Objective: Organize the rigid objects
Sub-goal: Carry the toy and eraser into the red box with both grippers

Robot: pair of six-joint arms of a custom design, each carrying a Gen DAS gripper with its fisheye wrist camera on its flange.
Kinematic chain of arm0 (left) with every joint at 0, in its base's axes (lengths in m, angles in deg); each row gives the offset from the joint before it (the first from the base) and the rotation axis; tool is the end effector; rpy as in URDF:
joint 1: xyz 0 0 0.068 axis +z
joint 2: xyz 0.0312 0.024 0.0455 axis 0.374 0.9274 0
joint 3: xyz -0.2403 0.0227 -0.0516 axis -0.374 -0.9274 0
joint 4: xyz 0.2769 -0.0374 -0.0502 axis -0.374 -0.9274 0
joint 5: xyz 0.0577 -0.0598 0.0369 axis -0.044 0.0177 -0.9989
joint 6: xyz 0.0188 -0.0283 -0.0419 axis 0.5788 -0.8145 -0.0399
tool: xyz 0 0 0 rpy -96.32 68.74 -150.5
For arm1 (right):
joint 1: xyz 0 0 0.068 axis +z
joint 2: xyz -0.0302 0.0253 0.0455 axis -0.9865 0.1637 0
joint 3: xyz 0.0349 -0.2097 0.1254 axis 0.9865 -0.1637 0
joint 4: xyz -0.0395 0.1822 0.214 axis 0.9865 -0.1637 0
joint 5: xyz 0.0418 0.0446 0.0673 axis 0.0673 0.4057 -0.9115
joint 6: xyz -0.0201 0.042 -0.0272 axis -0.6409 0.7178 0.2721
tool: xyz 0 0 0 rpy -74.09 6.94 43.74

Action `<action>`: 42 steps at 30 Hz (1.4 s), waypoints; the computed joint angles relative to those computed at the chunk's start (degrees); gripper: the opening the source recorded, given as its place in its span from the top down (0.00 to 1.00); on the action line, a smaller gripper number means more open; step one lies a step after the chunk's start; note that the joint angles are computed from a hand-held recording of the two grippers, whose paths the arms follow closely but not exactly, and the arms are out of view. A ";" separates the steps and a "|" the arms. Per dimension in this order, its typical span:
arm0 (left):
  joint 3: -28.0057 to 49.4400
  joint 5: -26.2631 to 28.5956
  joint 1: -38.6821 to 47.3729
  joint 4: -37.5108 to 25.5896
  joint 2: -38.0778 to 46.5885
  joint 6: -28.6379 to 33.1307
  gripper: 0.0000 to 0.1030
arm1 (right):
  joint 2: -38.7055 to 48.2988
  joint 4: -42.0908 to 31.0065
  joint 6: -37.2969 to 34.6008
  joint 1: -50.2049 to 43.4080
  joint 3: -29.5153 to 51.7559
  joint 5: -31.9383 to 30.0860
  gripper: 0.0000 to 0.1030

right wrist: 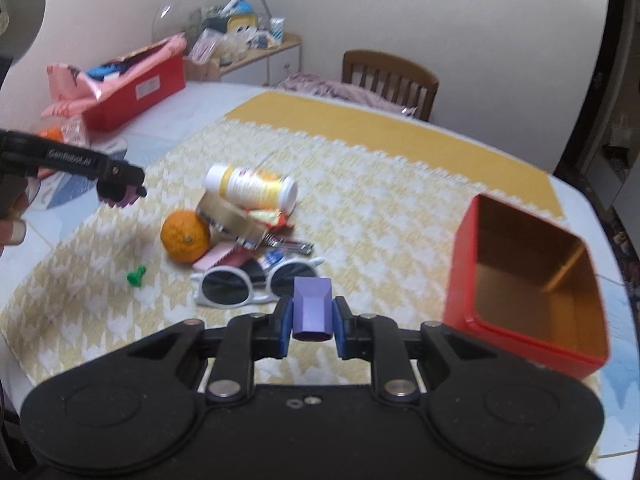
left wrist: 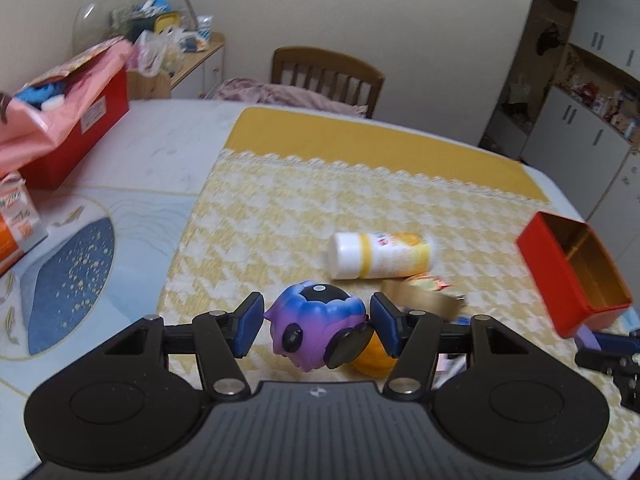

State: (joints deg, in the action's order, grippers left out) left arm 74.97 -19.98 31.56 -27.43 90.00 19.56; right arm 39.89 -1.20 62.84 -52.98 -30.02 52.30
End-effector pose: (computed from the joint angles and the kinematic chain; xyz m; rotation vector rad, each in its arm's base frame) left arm 0.2907 0.0413 0.1489 -0.0917 2.3404 -0.1784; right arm 0.2506 0.1284 0.1696 -0.5656 2.3224 0.1397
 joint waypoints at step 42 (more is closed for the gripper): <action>65.57 -14.87 -42.11 -12.59 52.49 -14.49 0.44 | 26.63 -4.51 -27.57 -40.55 23.83 -22.86 0.81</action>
